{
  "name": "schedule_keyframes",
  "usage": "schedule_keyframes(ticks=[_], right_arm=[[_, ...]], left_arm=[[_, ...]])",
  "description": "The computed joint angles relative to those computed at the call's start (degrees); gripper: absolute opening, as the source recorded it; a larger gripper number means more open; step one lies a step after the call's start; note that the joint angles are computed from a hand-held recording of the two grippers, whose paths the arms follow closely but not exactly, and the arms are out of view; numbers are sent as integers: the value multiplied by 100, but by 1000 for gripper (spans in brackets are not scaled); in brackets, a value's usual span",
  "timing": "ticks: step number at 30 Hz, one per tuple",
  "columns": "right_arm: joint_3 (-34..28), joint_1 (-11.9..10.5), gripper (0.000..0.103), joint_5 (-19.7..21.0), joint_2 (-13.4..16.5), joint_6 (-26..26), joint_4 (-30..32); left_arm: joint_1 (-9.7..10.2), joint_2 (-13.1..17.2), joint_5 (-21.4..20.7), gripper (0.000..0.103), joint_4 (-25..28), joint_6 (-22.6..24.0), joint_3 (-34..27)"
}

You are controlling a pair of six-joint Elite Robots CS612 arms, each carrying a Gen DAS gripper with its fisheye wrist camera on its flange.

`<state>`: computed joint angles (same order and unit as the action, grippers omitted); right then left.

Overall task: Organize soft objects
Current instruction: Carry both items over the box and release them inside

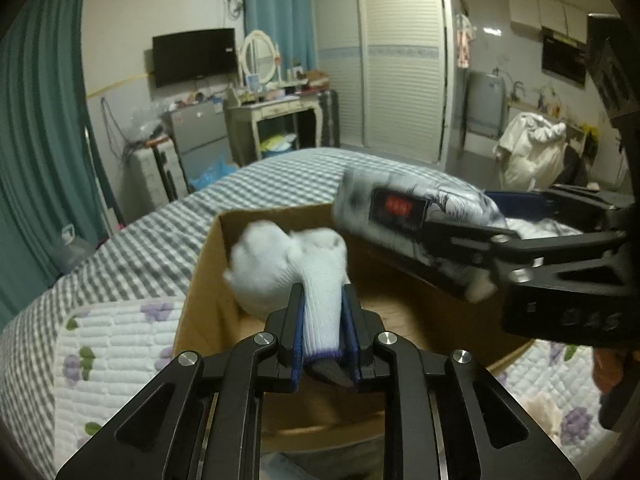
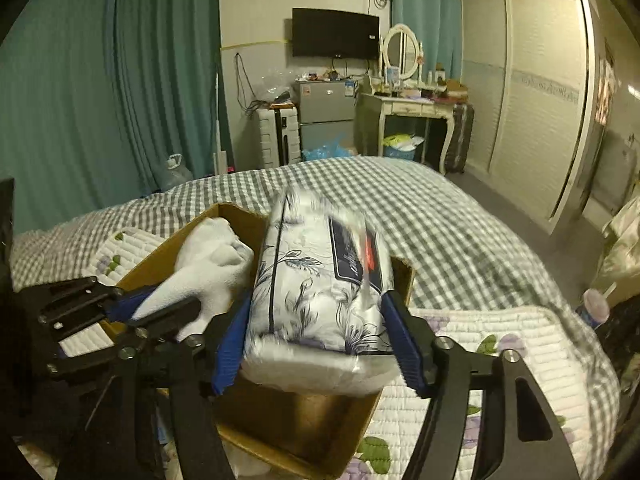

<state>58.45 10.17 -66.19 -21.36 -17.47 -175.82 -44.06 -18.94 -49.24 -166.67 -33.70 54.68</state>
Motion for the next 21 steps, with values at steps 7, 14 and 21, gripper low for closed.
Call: schedule_keyframes(ticks=[7, 14, 21], right_arm=[[549, -84, 80, 28, -335, 194, -740], [1547, -229, 88, 218, -1059, 464, -1416], [2560, -336, 103, 265, -1687, 189, -2089]], left_arm=[[-163, -254, 482, 68, 140, -246, 256], [-465, -927, 1286, 86, -270, -452, 1076], [-789, -1415, 2066, 90, -250, -995, 1799]])
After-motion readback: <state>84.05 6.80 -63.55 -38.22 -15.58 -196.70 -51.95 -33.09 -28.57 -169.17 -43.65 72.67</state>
